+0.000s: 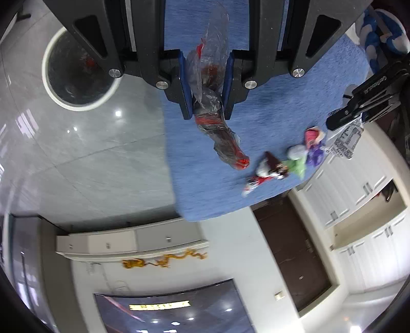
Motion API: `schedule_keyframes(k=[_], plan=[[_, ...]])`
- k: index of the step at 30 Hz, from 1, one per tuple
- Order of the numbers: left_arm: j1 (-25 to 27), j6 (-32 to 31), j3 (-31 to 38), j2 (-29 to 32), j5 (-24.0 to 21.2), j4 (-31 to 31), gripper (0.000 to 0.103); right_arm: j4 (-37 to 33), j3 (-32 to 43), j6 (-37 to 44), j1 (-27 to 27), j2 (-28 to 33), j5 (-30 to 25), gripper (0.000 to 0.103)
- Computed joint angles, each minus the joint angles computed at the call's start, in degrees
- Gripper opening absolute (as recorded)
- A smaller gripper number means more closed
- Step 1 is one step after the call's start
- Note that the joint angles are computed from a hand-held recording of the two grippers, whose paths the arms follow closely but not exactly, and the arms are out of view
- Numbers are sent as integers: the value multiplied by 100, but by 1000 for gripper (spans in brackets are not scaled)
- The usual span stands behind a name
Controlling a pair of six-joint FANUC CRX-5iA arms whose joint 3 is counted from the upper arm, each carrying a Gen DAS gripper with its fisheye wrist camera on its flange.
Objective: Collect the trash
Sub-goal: 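Carry both bags over the trash bin and open both tools to drop them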
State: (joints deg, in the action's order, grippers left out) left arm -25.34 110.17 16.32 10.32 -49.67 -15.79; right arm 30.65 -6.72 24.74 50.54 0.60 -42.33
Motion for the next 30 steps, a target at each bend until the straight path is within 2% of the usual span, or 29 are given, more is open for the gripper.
schedule_keyframes(k=[13, 20, 24, 30], plan=[[-533, -665, 1281, 998, -542, 106, 38, 537, -1085, -1142, -509, -780, -134, 22], [-785, -1114, 2216, 1738, -935, 405, 38, 304, -1472, -1283, -844, -1041, -216, 22], [-895, -1458, 2914, 2322, -1263, 789, 39, 53, -1646, -1288, -1055, -1128, -228, 24], [-1095, -1930, 4437, 3492, -1966, 1290, 39, -433, -1803, -1117, -1390, -1200, -297, 24]])
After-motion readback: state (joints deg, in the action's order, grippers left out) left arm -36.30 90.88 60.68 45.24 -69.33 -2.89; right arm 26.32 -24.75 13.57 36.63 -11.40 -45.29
